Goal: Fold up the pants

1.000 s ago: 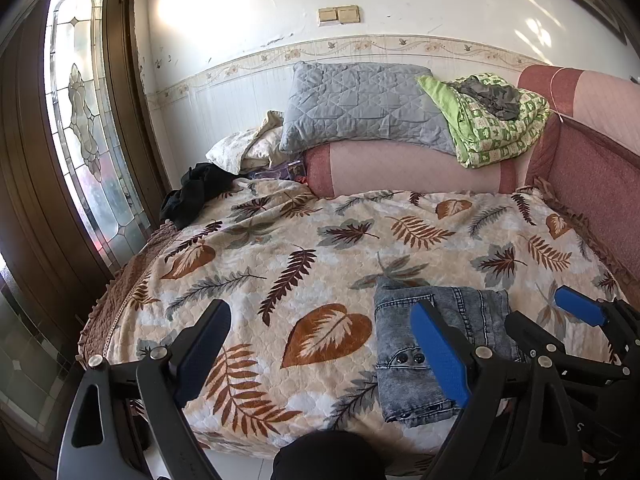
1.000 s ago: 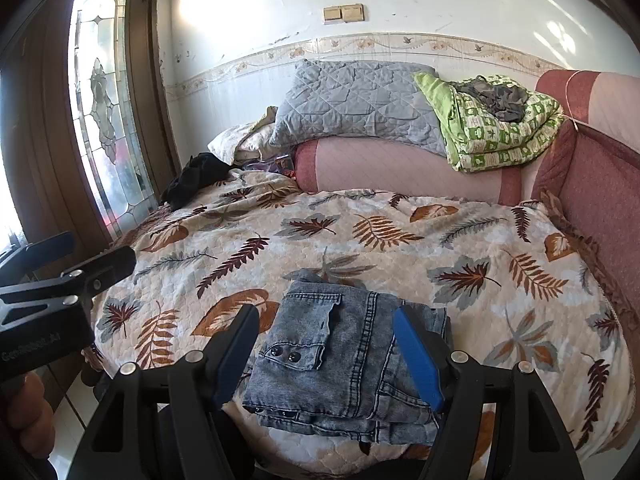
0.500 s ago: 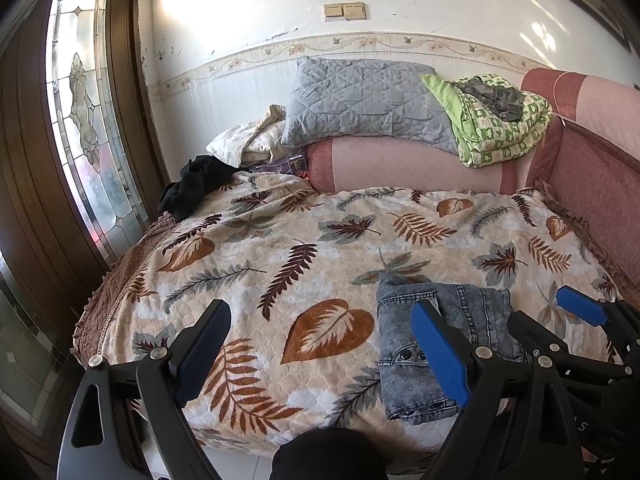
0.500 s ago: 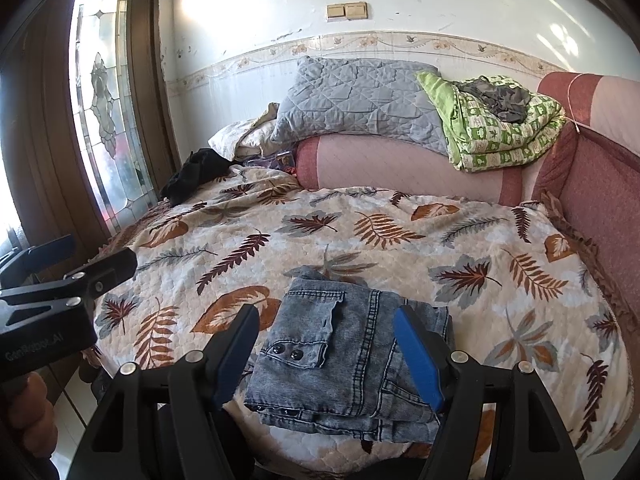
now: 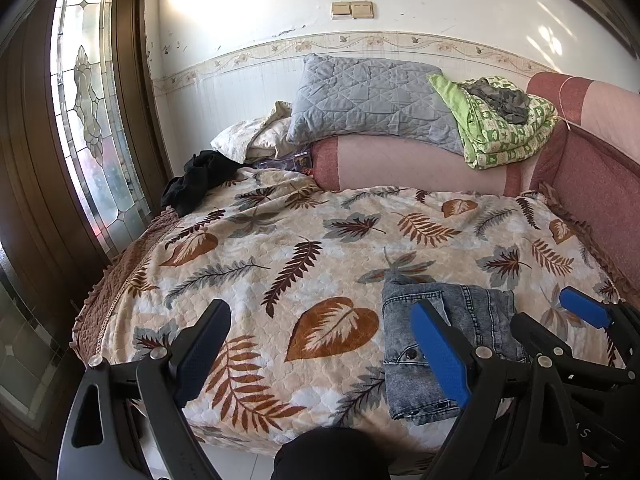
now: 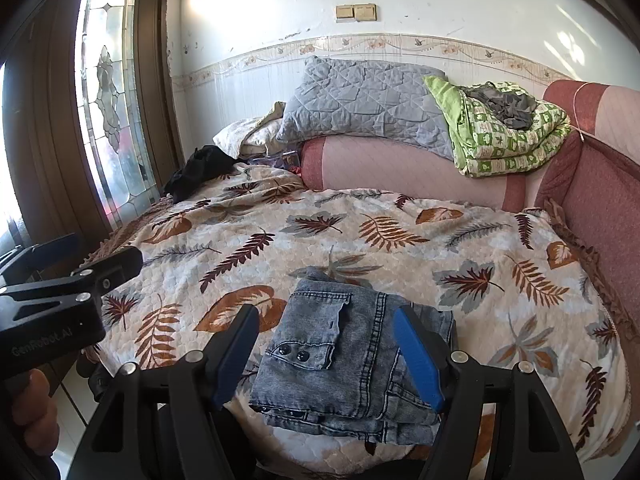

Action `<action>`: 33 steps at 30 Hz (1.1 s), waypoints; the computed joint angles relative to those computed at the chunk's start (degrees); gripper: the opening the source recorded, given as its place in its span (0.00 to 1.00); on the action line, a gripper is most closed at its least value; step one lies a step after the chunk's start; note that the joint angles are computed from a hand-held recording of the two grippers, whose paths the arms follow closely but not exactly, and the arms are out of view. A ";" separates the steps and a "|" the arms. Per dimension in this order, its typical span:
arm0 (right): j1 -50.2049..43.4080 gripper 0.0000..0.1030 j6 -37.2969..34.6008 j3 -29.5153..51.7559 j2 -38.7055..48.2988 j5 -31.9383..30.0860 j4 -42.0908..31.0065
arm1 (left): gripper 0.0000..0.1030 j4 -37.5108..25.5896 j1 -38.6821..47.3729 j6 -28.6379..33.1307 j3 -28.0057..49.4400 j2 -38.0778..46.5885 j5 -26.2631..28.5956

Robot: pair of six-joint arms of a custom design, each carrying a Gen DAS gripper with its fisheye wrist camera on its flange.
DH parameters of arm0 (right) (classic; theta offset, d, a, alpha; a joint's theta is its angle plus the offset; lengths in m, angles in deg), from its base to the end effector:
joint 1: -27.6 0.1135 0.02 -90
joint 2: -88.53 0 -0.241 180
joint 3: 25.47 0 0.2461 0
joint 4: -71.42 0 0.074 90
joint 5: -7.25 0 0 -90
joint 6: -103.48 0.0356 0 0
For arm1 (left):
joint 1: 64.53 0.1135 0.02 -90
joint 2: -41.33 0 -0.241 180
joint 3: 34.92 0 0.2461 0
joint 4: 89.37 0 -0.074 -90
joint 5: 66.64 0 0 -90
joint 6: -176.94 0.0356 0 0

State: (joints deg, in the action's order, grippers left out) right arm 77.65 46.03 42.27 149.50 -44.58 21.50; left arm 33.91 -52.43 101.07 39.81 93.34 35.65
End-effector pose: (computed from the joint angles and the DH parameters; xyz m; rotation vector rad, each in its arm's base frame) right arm 0.1593 0.1559 0.2835 -0.0084 2.1390 0.0550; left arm 0.1862 0.0322 0.3377 0.1608 2.1430 0.0339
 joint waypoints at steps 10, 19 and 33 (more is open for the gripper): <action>0.19 0.71 0.26 -0.08 -0.05 0.12 -0.03 | 0.89 -0.23 -0.23 0.12 -0.06 0.01 -0.11; -0.94 0.71 0.30 -0.36 -0.70 -0.58 -0.21 | 0.89 -0.57 -0.26 0.07 0.46 0.52 0.03; -0.47 0.71 0.31 -0.22 -0.41 -0.22 -0.03 | 0.89 -0.69 0.23 0.59 0.33 0.64 1.06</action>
